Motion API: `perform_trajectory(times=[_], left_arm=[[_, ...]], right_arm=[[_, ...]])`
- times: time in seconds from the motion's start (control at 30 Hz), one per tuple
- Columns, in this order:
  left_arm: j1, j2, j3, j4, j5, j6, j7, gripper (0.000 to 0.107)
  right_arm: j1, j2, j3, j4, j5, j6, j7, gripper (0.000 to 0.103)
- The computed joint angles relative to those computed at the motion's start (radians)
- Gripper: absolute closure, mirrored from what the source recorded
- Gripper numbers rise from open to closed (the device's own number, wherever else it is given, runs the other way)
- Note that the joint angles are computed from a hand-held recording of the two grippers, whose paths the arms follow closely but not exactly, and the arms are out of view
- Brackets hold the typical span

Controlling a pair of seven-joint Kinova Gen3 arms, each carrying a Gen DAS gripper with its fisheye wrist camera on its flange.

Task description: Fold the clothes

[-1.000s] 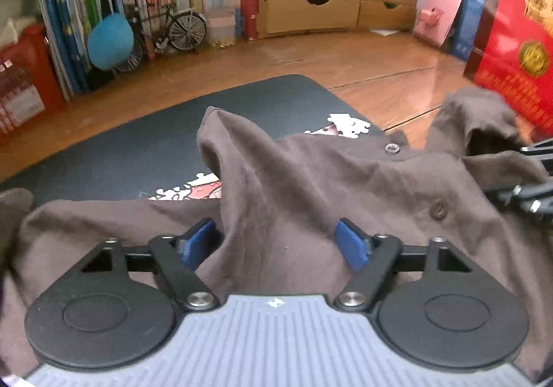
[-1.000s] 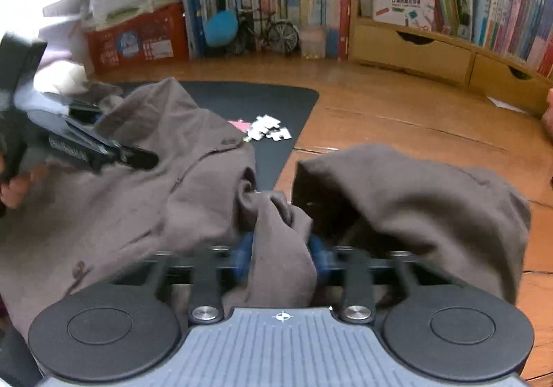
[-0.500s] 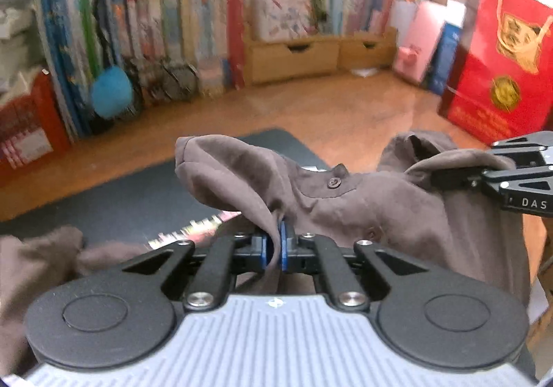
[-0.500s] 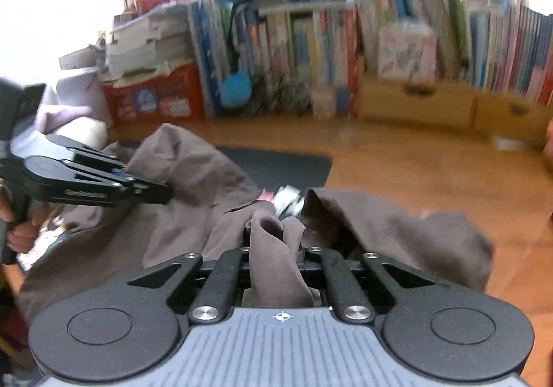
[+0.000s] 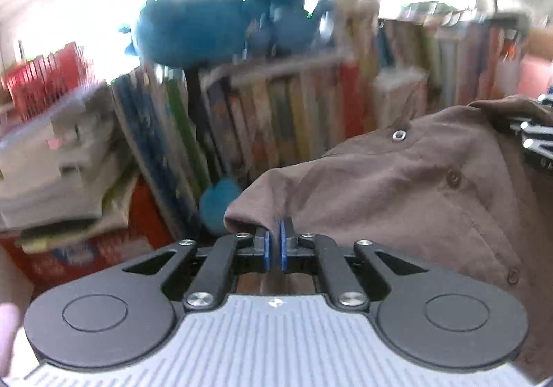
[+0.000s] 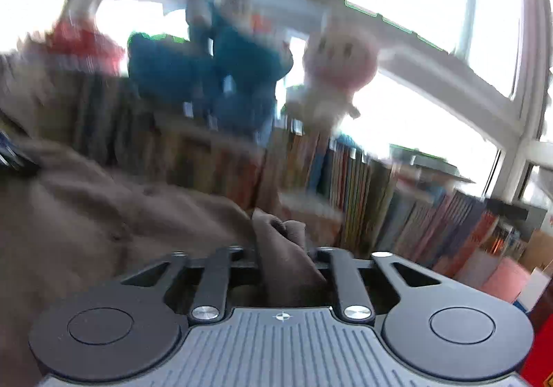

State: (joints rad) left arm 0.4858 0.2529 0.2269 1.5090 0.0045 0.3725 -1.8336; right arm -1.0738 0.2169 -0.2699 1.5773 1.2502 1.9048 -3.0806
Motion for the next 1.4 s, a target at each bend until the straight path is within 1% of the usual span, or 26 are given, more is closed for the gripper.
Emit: perform_trajectory(times=[0.03,0.07,0.1,0.17,0.23,0.27,0.3,0.33,0.37,0.43,0.5,0.57,0.67,0.73,0.8,0.83,0.87,0.93,0.97,1.07,1.17,1.23,1.3,1.33,1.37,1.4], left_arm=[[0.046,0.014,-0.045,0.001,-0.041,0.005,0.035,0.100],[0.093,0.028,-0.090,0.002,-0.081,0.011,0.072,0.099],[0.121,0.038,-0.116,0.007,-0.122,0.018,0.105,0.096],[0.143,0.056,-0.135,0.014,-0.201,0.038,0.168,0.094],[0.153,0.064,-0.149,0.025,-0.242,0.048,0.208,0.092],[0.159,0.064,-0.160,0.032,-0.241,0.048,0.212,0.091],[0.178,0.063,-0.190,0.040,-0.223,0.045,0.204,0.089],[0.195,0.057,-0.219,0.049,-0.199,0.036,0.194,0.087],[0.218,0.053,-0.249,0.056,-0.191,0.028,0.202,0.085],[0.293,0.053,-0.337,0.054,-0.215,0.033,0.254,0.074],[0.372,0.052,-0.429,0.056,-0.226,0.046,0.282,0.073],[0.428,0.055,-0.504,0.056,-0.181,0.056,0.255,0.073],[0.529,0.041,-0.639,0.095,-0.130,0.026,0.225,0.073],[0.590,0.031,-0.732,0.115,-0.123,0.019,0.226,0.056],[0.644,0.031,-0.825,0.110,-0.118,0.043,0.237,0.052],[0.654,0.030,-0.862,0.097,-0.093,0.072,0.231,0.052],[0.654,0.019,-0.880,0.096,-0.052,0.095,0.208,0.053],[0.620,-0.007,-0.884,0.090,0.029,0.141,0.152,0.054],[0.603,-0.035,-0.866,0.107,0.059,0.146,0.111,0.054],[0.531,-0.135,-0.738,0.190,0.139,0.127,-0.011,0.054],[0.478,-0.220,-0.599,0.278,0.261,0.112,-0.133,0.053],[0.439,-0.224,-0.506,0.300,0.342,0.129,-0.214,0.050],[0.401,-0.196,-0.413,0.310,0.407,0.132,-0.270,0.050],[0.399,-0.175,-0.385,0.315,0.415,0.113,-0.274,0.050],[0.416,-0.155,-0.376,0.314,0.407,0.102,-0.261,0.050],[0.438,-0.138,-0.384,0.307,0.383,0.095,-0.233,0.050]], right_arm=[[0.014,0.015,0.005,0.008,-0.034,-0.006,0.003,0.050],[0.027,0.030,0.011,0.015,-0.066,-0.013,0.007,0.034],[0.027,0.043,0.011,0.031,-0.089,-0.015,0.011,0.026],[0.009,0.068,0.004,0.074,-0.121,-0.011,0.020,0.025],[-0.021,0.067,-0.010,0.101,-0.145,-0.009,0.023,0.018],[-0.042,0.056,-0.023,0.118,-0.149,-0.017,0.011,0.011],[-0.060,0.047,-0.036,0.134,-0.149,-0.033,-0.003,0.003],[-0.076,0.040,-0.049,0.148,-0.146,-0.055,-0.019,0.000],[-0.091,0.034,-0.062,0.161,-0.141,-0.077,-0.035,0.000],[-0.122,0.023,-0.085,0.188,-0.129,-0.123,-0.068,0.000],[-0.135,0.042,-0.087,0.183,-0.140,-0.139,-0.085,0.000],[-0.130,0.063,-0.069,0.168,-0.172,-0.150,-0.104,0.000],[-0.108,0.063,-0.042,0.154,-0.222,-0.183,-0.153,0.000],[-0.108,0.048,-0.037,0.165,-0.225,-0.194,-0.214,0.000],[-0.083,0.020,-0.038,0.182,-0.248,-0.237,-0.233,0.000],[-0.067,0.005,-0.039,0.190,-0.261,-0.262,-0.239,0.000],[-0.051,-0.009,-0.041,0.199,-0.273,-0.286,-0.244,0.000],[-0.025,-0.048,-0.050,0.231,-0.293,-0.342,-0.282,0.000],[-0.012,-0.070,-0.057,0.249,-0.302,-0.372,-0.304,0.000],[0.026,-0.116,-0.076,0.294,-0.325,-0.438,-0.370,0.000],[0.067,-0.162,-0.094,0.338,-0.347,-0.503,-0.431,0.000],[0.084,-0.168,-0.111,0.343,-0.350,-0.511,-0.442,0.000],[0.094,-0.170,-0.122,0.346,-0.350,-0.514,-0.446,0.000],[0.098,-0.170,-0.125,0.348,-0.349,-0.515,-0.447,0.000],[0.101,-0.171,-0.128,0.348,-0.349,-0.515,-0.447,0.000],[0.104,-0.171,-0.131,0.348,-0.350,-0.515,-0.446,0.000]])
